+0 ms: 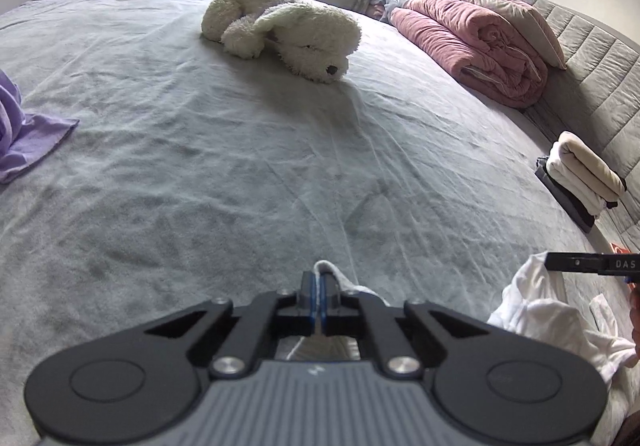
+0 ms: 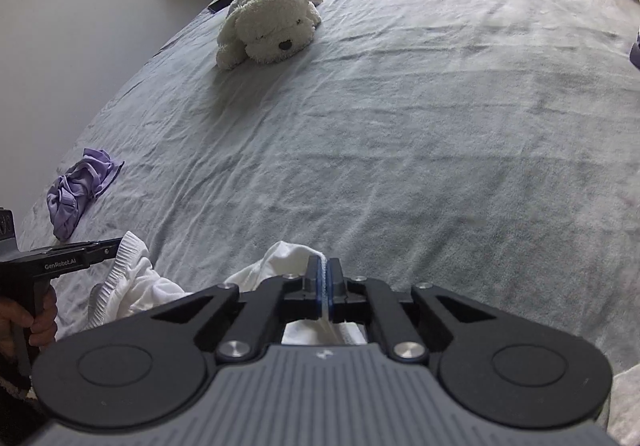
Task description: Fold clothes
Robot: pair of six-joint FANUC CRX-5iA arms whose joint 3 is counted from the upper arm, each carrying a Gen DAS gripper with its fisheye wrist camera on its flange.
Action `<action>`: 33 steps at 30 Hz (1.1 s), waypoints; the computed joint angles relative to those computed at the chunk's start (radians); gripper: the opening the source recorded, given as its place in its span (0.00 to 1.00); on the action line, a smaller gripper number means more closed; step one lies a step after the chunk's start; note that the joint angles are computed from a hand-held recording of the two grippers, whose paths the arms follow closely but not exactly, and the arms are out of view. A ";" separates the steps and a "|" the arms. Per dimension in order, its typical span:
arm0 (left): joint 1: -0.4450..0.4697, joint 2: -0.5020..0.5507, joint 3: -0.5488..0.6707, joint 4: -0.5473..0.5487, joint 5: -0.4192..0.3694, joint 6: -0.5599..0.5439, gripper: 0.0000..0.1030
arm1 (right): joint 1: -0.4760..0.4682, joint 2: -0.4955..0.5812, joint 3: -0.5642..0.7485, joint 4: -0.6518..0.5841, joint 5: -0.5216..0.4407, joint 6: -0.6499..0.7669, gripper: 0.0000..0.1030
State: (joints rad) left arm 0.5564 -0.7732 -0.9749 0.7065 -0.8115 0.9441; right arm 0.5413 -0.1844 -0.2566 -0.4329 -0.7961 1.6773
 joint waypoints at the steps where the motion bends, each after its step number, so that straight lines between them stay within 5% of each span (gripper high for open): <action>1: -0.001 0.000 0.009 -0.017 0.012 0.017 0.02 | 0.010 -0.013 -0.011 0.023 0.025 -0.014 0.04; 8: -0.039 0.011 0.052 -0.025 0.153 0.015 0.01 | 0.083 -0.056 -0.073 0.219 0.197 -0.170 0.04; 19: -0.121 0.184 0.168 -0.070 0.361 0.038 0.01 | 0.123 -0.003 -0.132 0.647 0.434 -0.535 0.04; 26: -0.175 0.333 0.250 -0.119 0.458 0.160 0.02 | 0.110 0.087 -0.084 0.687 0.445 -0.556 0.04; 33: -0.196 0.415 0.323 -0.246 0.400 0.327 0.06 | 0.097 0.143 -0.018 0.577 0.382 -0.466 0.04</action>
State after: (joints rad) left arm 0.3604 -0.3587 -0.6515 0.4601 -0.4119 1.2709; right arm 0.6382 -0.0417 -0.2750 0.1437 -0.4145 1.2113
